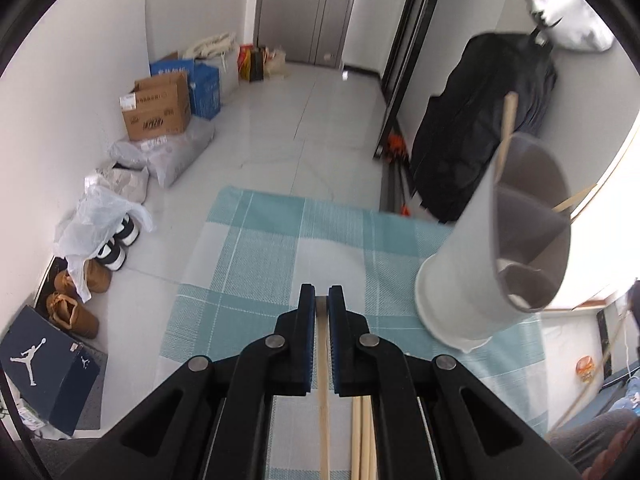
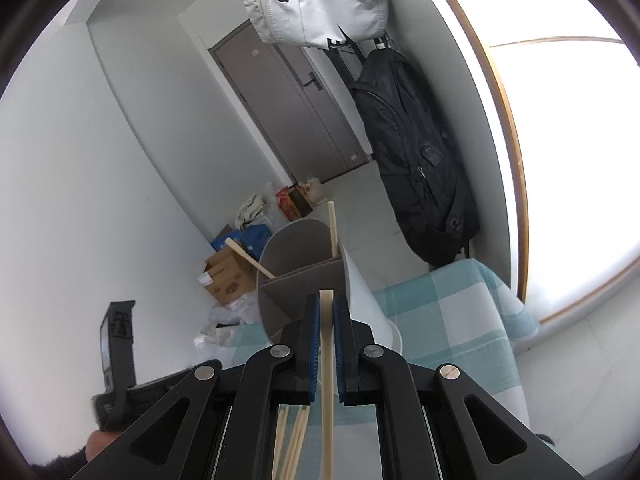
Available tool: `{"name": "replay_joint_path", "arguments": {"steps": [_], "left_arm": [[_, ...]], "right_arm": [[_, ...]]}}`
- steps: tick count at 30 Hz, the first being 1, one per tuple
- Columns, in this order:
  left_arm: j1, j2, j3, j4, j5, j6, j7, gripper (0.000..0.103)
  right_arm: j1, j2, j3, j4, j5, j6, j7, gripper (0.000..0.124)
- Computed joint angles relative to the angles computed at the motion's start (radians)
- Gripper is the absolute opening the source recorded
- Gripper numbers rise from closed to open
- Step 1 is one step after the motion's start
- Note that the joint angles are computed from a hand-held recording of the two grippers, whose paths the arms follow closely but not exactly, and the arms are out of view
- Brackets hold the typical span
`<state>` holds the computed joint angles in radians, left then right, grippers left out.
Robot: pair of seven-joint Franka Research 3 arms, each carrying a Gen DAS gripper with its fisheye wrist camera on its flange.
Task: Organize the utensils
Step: 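Carry both held chopsticks up toward the utensil holder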
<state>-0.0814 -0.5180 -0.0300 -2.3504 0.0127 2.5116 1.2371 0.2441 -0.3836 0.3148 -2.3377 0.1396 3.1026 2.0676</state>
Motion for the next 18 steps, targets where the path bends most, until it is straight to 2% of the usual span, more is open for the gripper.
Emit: {"name": "replay_joint_path", "arguments": {"steps": [2, 5, 8, 12, 15, 18], "left_arm": [[0.001, -0.030, -0.008, -0.023, 0.012, 0.036, 0.001, 0.003], [-0.011, -0.059, -0.001, -0.050, 0.026, 0.076, 0.031, 0.003], [-0.035, -0.083, 0.024, -0.068, 0.015, 0.094, 0.075, 0.003], [-0.064, -0.105, 0.055, -0.072, -0.023, 0.093, 0.123, 0.003], [-0.078, -0.114, 0.068, -0.066, -0.048, 0.097, 0.158, 0.002], [-0.086, -0.111, 0.071, -0.040, -0.069, 0.070, 0.177, 0.002]], "right_arm": [[-0.024, -0.007, 0.029, -0.001, -0.019, 0.006, 0.010, 0.006], [-0.022, -0.003, 0.046, 0.003, -0.035, 0.023, -0.001, 0.006], [-0.051, -0.002, 0.089, 0.012, -0.066, 0.035, 0.000, 0.006], [-0.087, -0.005, 0.138, 0.030, -0.107, 0.044, -0.003, 0.006], [-0.084, -0.006, 0.142, 0.041, -0.109, 0.051, -0.005, 0.006], [-0.099, -0.008, 0.156, 0.053, -0.114, 0.054, -0.002, 0.006]]}}
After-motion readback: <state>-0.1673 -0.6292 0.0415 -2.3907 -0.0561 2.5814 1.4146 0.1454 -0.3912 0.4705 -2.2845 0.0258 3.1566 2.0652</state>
